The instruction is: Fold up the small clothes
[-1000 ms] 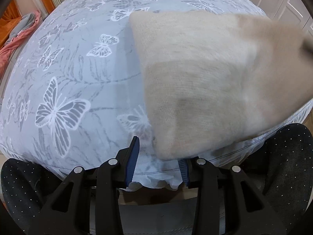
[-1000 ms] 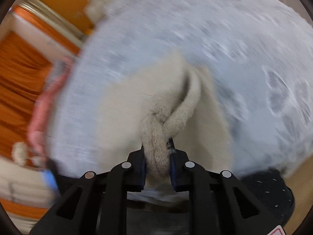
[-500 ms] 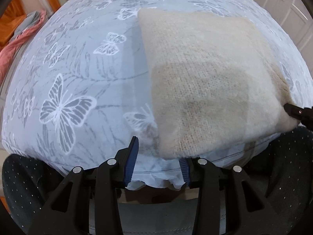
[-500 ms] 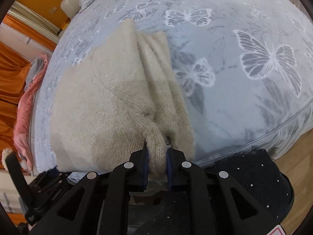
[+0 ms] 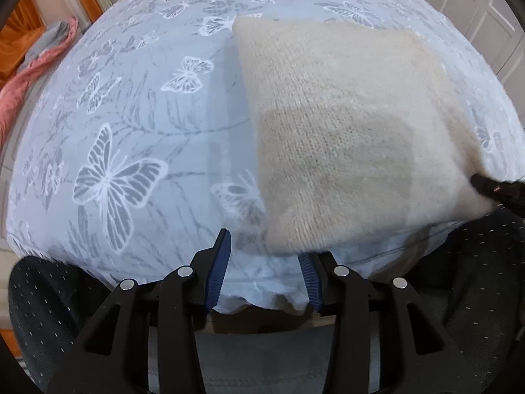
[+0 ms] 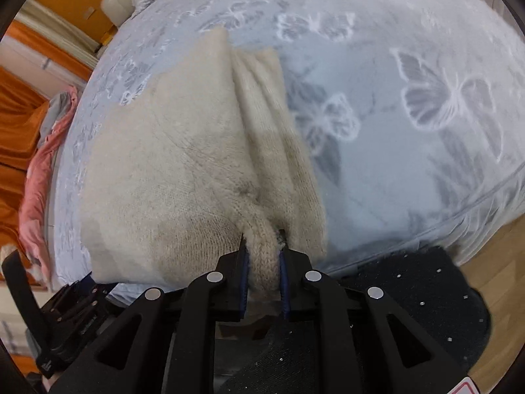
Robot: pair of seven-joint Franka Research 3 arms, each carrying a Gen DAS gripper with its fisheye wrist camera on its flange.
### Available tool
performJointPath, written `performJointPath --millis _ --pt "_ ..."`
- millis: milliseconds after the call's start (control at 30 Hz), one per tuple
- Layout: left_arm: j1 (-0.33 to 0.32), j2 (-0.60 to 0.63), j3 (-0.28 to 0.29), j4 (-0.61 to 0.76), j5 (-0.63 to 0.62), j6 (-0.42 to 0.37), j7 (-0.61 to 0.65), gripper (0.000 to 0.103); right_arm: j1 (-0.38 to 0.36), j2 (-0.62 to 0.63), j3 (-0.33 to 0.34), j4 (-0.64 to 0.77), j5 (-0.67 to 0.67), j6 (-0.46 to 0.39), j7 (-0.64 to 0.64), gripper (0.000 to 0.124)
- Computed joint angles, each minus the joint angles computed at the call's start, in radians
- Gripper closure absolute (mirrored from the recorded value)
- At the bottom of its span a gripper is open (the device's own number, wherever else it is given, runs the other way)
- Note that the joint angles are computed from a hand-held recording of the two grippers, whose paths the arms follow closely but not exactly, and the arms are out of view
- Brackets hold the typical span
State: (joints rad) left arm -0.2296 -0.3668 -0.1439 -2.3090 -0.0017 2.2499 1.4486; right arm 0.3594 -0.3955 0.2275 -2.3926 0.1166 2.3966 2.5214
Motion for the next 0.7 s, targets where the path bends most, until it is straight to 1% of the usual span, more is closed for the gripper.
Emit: performJointPath --millis 67,133,167,233,333,367,400,433,500,600,633,667,700 --pt "-0.009 -0.024 0.014 -0.004 -0.037 -0.006 0.016 0.064 -0.009 -0.006 0.013 0.007 -0.028 -0.013 0.019 0.104" --pt "-0.013 -0.043 0.020 -0.005 -0.051 -0.008 0.029 0.064 -0.034 -0.028 0.045 0.011 -0.085 -0.020 0.089 0.084" --pt "-0.015 -0.051 0.020 -0.004 -0.059 -0.010 0.028 0.063 -0.043 -0.035 0.060 0.011 -0.111 -0.016 0.123 0.080" --pt "-0.020 -0.069 0.030 -0.002 -0.092 0.002 0.025 0.056 -0.051 -0.051 0.064 0.005 -0.144 0.000 0.148 0.080" --pt "-0.023 -0.075 0.032 0.012 -0.111 0.032 0.017 0.054 -0.059 -0.039 0.062 0.034 -0.177 0.003 0.149 0.080" --pt "-0.023 -0.072 0.031 0.018 -0.113 0.039 0.014 0.053 -0.057 -0.027 0.057 0.047 -0.179 0.007 0.140 0.080" --pt "-0.023 -0.065 0.028 0.027 -0.112 0.047 0.010 0.048 -0.054 -0.012 0.048 0.056 -0.175 0.019 0.129 0.080" --pt "-0.020 -0.050 0.019 0.039 -0.099 0.055 0.002 0.047 -0.047 -0.004 0.040 0.061 -0.165 0.027 0.119 0.080" --pt "-0.019 -0.017 0.009 0.062 -0.080 0.049 -0.004 0.047 -0.023 0.052 0.009 0.089 -0.120 0.059 0.051 0.075" --pt "-0.013 0.026 -0.012 0.080 -0.039 0.054 -0.018 0.047 -0.016 0.139 -0.004 0.144 -0.117 0.042 0.000 0.073" --pt "-0.008 0.047 -0.023 0.089 -0.011 0.049 -0.028 0.047 -0.011 0.165 -0.012 0.158 -0.108 0.035 -0.016 0.075" --pt "-0.006 0.061 -0.029 0.093 0.006 0.047 -0.034 0.047 -0.002 0.185 -0.022 0.166 -0.090 0.041 -0.043 0.097" --pt "-0.005 0.071 -0.033 0.097 0.019 0.043 -0.040 0.047 0.005 0.190 -0.028 0.172 -0.080 0.047 -0.059 0.109"
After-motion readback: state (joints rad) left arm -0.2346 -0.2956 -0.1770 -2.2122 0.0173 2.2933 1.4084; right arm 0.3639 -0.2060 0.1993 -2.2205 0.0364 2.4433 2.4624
